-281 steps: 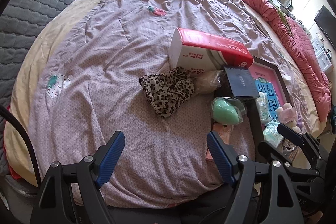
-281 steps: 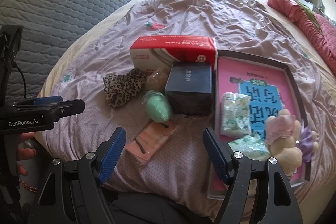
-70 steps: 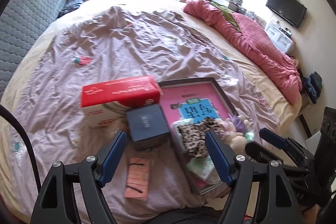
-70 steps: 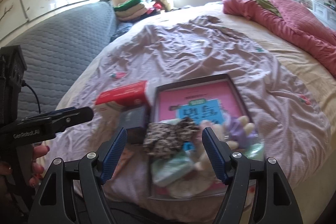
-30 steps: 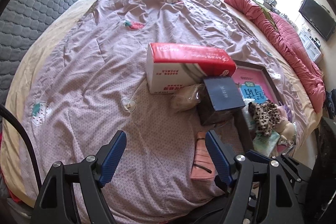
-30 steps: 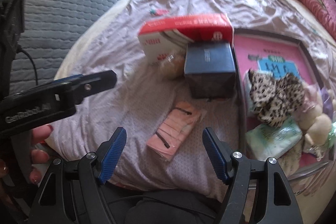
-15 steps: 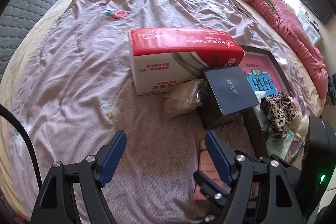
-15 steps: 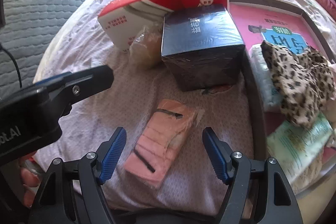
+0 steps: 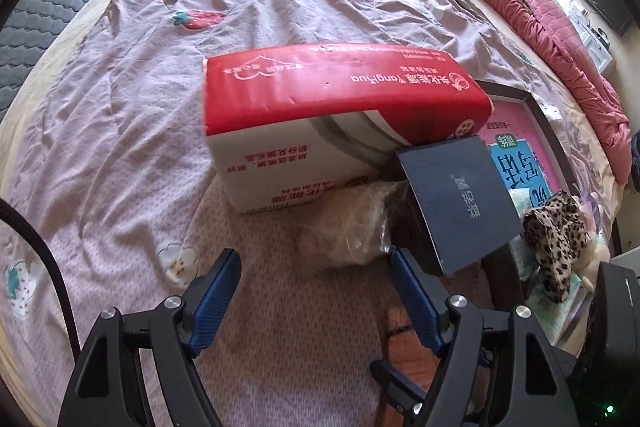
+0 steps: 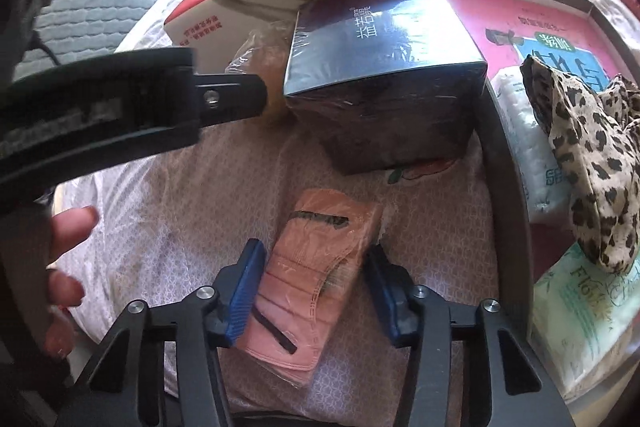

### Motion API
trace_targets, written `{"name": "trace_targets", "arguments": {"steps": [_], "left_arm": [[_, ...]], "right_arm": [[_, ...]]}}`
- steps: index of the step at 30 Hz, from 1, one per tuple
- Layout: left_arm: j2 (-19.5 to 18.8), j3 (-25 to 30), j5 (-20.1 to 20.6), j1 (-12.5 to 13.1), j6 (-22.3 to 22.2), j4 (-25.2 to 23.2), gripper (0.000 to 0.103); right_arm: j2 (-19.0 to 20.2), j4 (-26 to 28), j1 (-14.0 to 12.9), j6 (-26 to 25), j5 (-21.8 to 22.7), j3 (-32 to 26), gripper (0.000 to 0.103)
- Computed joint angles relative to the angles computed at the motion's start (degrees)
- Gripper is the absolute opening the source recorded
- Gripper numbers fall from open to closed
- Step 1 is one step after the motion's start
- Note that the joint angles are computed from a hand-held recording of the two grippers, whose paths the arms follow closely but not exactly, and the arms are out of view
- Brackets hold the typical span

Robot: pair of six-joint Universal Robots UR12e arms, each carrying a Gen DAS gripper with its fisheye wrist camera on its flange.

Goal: Organize soft objects
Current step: 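Grasp the clear bag of beige items with the left tool while the right tool grasps the pink packaged item, then carry the clear bag with the left tool while the right tool carries the pink package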

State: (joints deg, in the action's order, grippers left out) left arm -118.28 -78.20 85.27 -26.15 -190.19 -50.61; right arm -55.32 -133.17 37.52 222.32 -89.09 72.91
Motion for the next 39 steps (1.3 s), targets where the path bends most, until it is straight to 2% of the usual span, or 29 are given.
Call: {"name": "trace_targets", "arguments": {"steps": [3,5,9,12,18,24,32,39], "left_arm": [[-0.58,0.22,-1.51,0.16,-0.19,0.58,0.076],[-0.95,0.49,-2.96,0.38,-0.46,0.68,0.071],[-1.56,0.77,-6.54,0.85,-0.79,0.61,0.053],[-1.87,0.96,-7.3,0.99,-1.54,0.57,0.048],[-0.92,-0.67,-9.06,1.5,-3.38,2.9,0.046],[2.39,-3.85,-7.68,1.61,-4.98,6.43,0.046],[6.03,-6.0,-6.09,1.6,-5.9,9.45,0.046],[7.63,-5.99,-4.67,0.33,-5.54,10.5,0.046]], "right_arm": [[-0.8,-0.75,-0.46,-0.74,0.65,1.23,0.049],[-0.79,-0.84,-0.49,-1.12,0.79,1.19,0.048],[-0.42,-0.91,-0.8,-1.89,1.27,0.68,0.044],[-0.64,-1.56,-0.98,-1.89,1.73,1.08,0.042],[-2.64,-5.11,-1.97,-1.78,3.37,4.34,0.039],[-5.18,-8.14,-2.08,-2.13,3.76,6.9,0.038],[-8.38,-12.71,-1.99,-0.26,1.93,9.43,0.038],[-11.25,-15.04,-1.91,2.23,-2.21,11.86,0.038]]}}
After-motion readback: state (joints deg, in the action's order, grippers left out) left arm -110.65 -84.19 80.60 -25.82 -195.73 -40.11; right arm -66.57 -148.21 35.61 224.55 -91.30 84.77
